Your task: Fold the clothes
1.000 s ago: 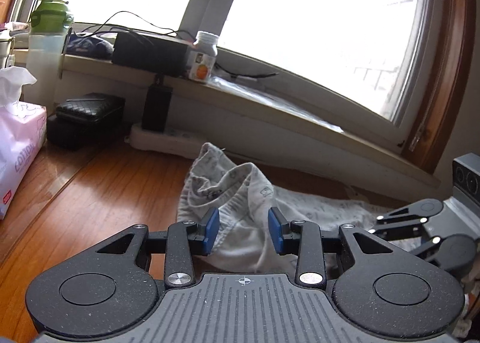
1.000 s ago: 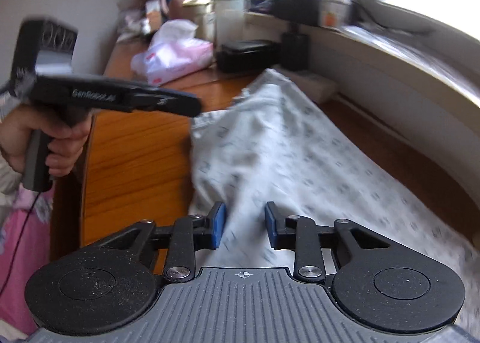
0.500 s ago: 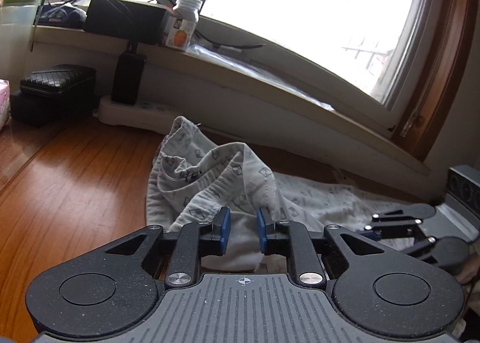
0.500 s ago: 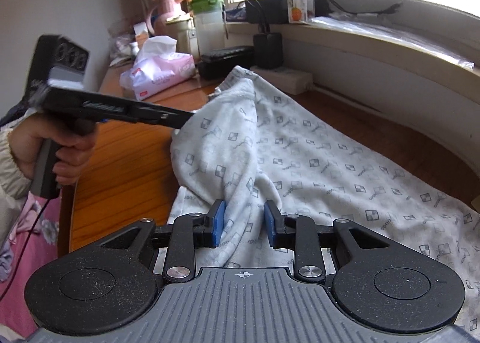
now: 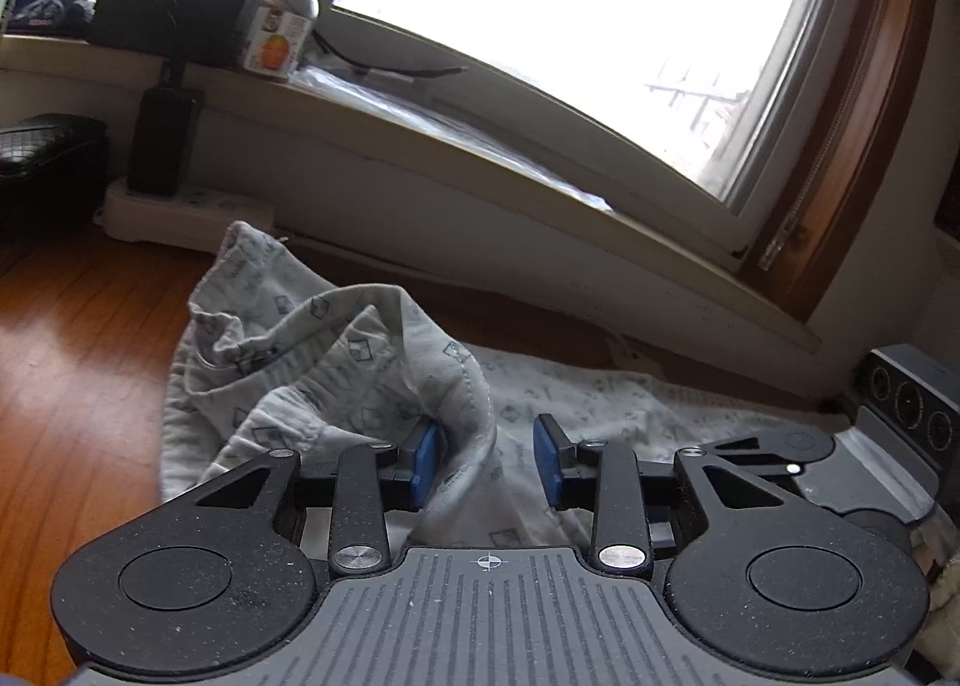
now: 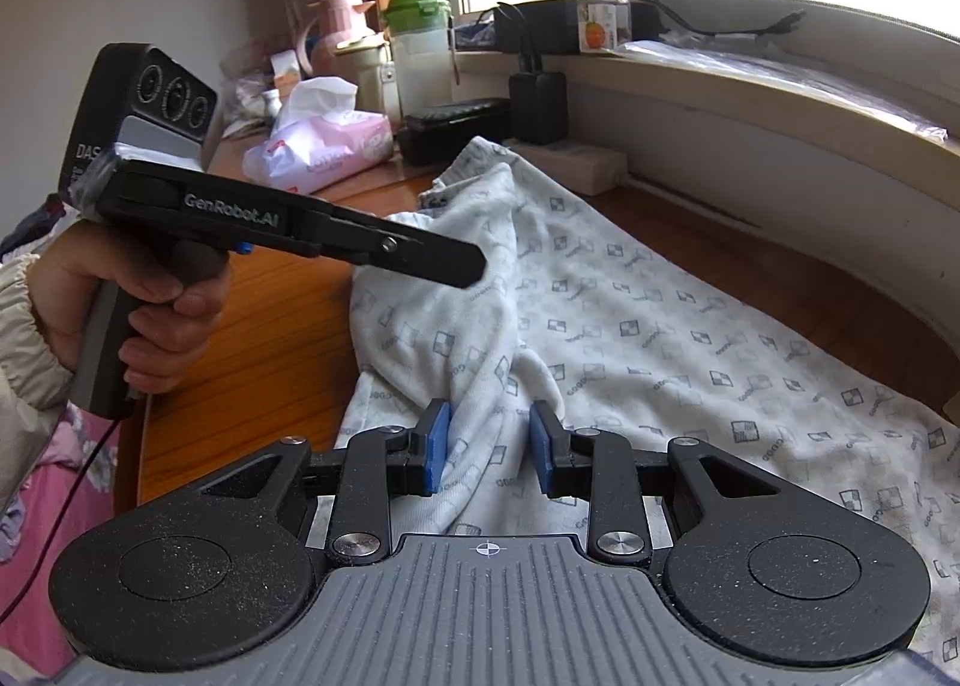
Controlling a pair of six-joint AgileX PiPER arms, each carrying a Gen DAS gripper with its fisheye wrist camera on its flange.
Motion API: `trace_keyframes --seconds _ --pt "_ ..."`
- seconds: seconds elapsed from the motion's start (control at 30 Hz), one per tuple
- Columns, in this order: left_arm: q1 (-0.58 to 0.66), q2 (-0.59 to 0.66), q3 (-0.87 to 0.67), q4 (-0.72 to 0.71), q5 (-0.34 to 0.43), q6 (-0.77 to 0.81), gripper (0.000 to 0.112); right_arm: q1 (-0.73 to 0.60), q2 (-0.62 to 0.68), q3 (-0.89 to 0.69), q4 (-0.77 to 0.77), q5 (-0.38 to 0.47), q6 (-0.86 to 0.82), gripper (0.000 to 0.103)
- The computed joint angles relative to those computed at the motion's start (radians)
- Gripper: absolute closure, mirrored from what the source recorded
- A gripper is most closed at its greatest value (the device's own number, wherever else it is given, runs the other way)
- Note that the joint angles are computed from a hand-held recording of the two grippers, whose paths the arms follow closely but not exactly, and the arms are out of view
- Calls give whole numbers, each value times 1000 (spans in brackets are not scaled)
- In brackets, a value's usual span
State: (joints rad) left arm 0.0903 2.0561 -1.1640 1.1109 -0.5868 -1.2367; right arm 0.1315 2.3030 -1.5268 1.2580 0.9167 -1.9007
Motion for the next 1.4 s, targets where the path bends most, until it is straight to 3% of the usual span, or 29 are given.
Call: trace_keyframes --seconds 0.13,0.23,0.37,0.43,0.5,0.63,0.77,0.8,0.87,0.9,1.0,1.03,1.07,1.23,1.27,1.4 --pt "-2 5 0 4 3 -1 88 2 -3 8 9 -7 -15 73" --pt "-34 -57 68 -146 48 167 92 1 -3 7 7 -4 -10 72" --pt "-108 -130 130 -367 161 423 91 -10 26 -112 -57 68 212 72" --pt "-140 -142 136 -461 215 519 91 5 -5 -116 -10 48 202 72" --pt "-156 -133 131 -508 230 559 91 32 -23 -151 17 28 237 71" --pt "-175 -113 121 -600 232 630 91 109 55 -384 -129 72 498 66" --pt "-194 -115 131 -696 230 732 91 188 127 -527 -269 40 672 66" --pt "-190 -120 142 -689 219 723 91 195 146 -559 -295 49 707 67" --pt "-178 -132 167 -671 193 701 91 178 172 -595 -281 97 723 89" --pt "-166 -142 186 -655 171 682 91 162 176 -598 -260 112 717 93" --pt "-92 -158 230 -528 63 527 90 115 193 -608 -193 165 688 95" --pt "-63 -162 240 -491 25 477 79 103 195 -604 -177 170 677 95" --pt "-37 -166 243 -464 1 438 75 97 194 -597 -168 165 669 95" --pt "45 -112 130 -194 -47 145 76 64 256 -651 -92 219 687 95" --pt "51 -91 91 -121 -47 73 83 60 282 -686 -75 244 704 95" --pt "51 -29 -14 104 -29 -147 89 59 321 -739 -50 272 725 96"
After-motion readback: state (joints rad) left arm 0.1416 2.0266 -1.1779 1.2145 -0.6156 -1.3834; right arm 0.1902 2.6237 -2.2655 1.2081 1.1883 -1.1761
